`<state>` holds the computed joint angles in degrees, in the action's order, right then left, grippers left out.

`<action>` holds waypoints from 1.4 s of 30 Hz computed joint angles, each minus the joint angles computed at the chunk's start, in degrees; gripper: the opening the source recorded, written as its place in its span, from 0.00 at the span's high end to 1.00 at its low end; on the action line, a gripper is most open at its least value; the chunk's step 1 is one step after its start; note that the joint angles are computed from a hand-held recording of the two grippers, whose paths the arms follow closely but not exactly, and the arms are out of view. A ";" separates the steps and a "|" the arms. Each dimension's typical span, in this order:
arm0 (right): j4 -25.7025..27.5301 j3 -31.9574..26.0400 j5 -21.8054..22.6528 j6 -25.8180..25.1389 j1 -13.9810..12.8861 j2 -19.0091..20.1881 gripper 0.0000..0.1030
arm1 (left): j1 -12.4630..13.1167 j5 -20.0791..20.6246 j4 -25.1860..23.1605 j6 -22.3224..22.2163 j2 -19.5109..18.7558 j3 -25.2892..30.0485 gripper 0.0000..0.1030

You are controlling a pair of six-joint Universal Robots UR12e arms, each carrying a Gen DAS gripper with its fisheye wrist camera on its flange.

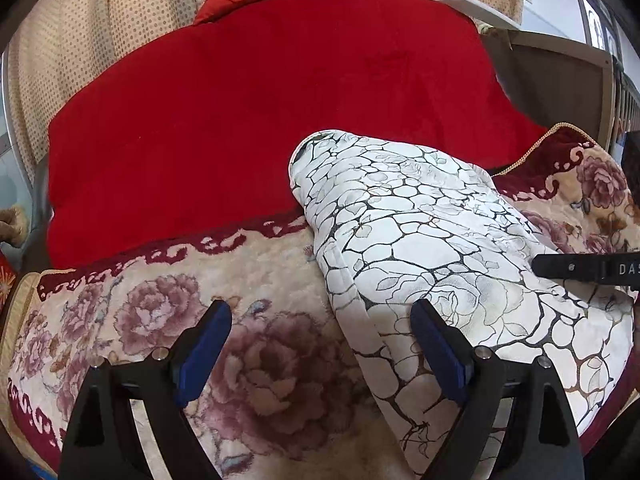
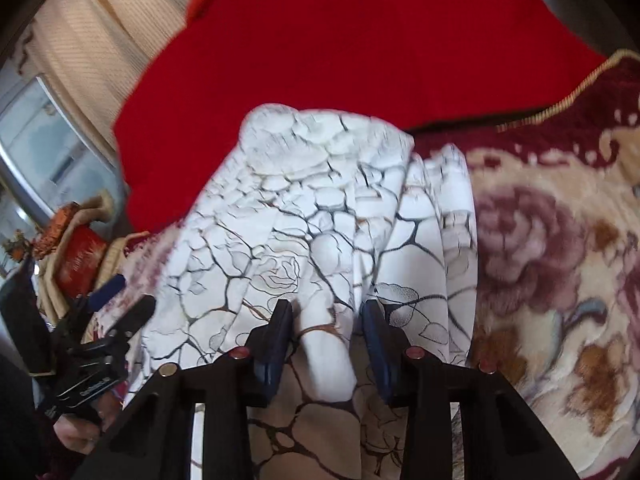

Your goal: Fold large clothes

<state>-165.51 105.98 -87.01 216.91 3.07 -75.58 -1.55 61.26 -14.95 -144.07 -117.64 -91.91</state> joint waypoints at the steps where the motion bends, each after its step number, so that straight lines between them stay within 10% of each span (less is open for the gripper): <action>1: -0.40 0.09 -0.07 0.09 -0.02 -0.10 0.62 | 0.00 0.14 0.05 0.00 0.07 -0.02 0.11; 11: -14.72 2.64 1.70 -2.99 0.40 -1.70 0.62 | 1.56 -4.16 0.73 -2.23 0.79 -0.05 0.12; 18: 1.39 -1.50 3.35 -8.11 1.55 -0.17 0.61 | 0.43 -0.70 -7.89 3.31 0.74 0.98 0.11; 32: -16.17 4.08 0.77 1.22 -0.22 -2.78 0.47 | 0.96 -3.24 0.45 -0.43 1.25 -0.58 0.11; 42: 1.40 -10.83 -0.12 0.05 -2.25 2.56 0.46 | 0.66 -2.65 -2.07 -2.24 -0.44 2.26 0.11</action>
